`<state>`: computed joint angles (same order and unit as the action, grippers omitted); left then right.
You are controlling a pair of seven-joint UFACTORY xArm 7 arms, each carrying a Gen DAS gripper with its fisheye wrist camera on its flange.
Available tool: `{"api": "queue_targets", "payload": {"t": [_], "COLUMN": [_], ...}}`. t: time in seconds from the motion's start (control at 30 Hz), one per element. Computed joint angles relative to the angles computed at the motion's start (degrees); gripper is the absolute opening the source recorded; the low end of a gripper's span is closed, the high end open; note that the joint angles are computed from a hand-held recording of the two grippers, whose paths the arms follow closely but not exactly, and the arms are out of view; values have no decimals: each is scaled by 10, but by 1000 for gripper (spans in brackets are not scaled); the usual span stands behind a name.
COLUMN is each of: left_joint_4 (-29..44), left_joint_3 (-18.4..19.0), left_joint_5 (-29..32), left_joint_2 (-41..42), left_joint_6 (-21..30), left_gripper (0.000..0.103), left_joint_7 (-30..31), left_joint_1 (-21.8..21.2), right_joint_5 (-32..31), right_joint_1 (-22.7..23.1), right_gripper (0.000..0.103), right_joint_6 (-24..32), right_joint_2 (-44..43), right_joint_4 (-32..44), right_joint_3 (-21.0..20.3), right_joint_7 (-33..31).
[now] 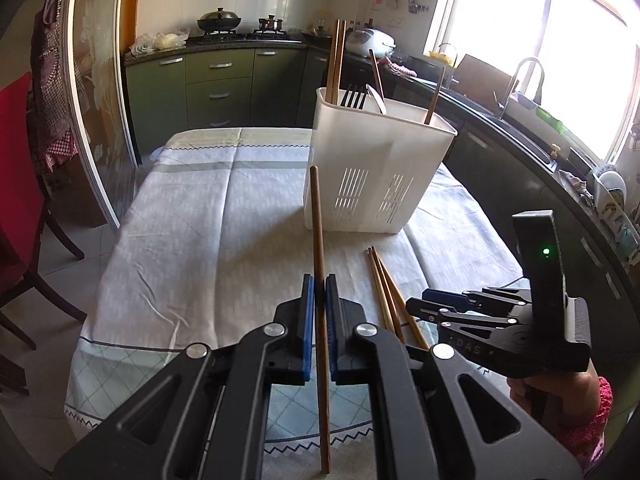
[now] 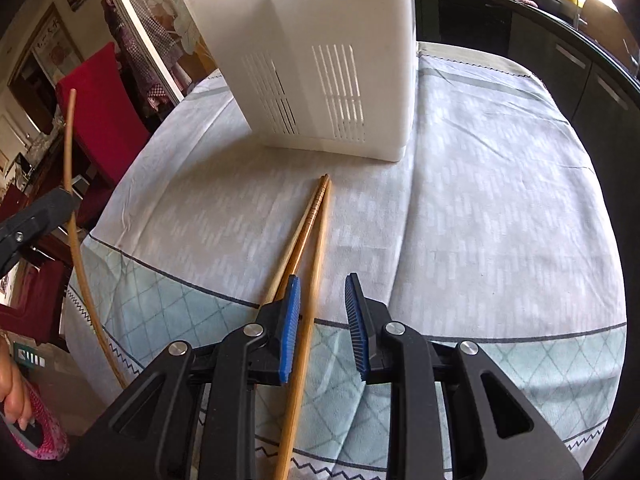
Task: Organize utensils
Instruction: 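Grasp a wooden chopstick with the left tool while the right tool grasps another chopstick, then lift both held chopsticks upright and carry them over the caddy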
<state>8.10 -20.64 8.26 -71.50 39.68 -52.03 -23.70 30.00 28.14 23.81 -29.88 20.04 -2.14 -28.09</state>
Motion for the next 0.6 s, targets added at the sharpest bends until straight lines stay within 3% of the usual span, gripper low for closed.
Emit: {"api": "queue_targets", "payload": {"t": [0.33, 0.5, 0.57, 0.6], "left_joint_4": [-37, -43, -42, -42], "left_joint_3": [14, 21, 19, 19], "left_joint_5": [-3, -5, -4, -4], "left_joint_2": [-59, -72, -76, -78], "left_joint_6": [9, 13, 15, 16], "left_gripper": [6, 6, 6, 6], "left_joint_7": [-2, 7, 9, 10], "left_joint_1": [-15, -14, -12, -11], "right_joint_5": [-125, -160, -164, -166], "right_joint_1": [-39, -35, -33, -34], "right_gripper": [21, 19, 8, 8], "right_joint_6": [-40, -32, -24, -21], "right_joint_2": [74, 94, 88, 83], "right_joint_4": [38, 58, 55, 52], "right_joint_3": [90, 88, 79, 76], "right_joint_7": [128, 150, 142, 138]}}
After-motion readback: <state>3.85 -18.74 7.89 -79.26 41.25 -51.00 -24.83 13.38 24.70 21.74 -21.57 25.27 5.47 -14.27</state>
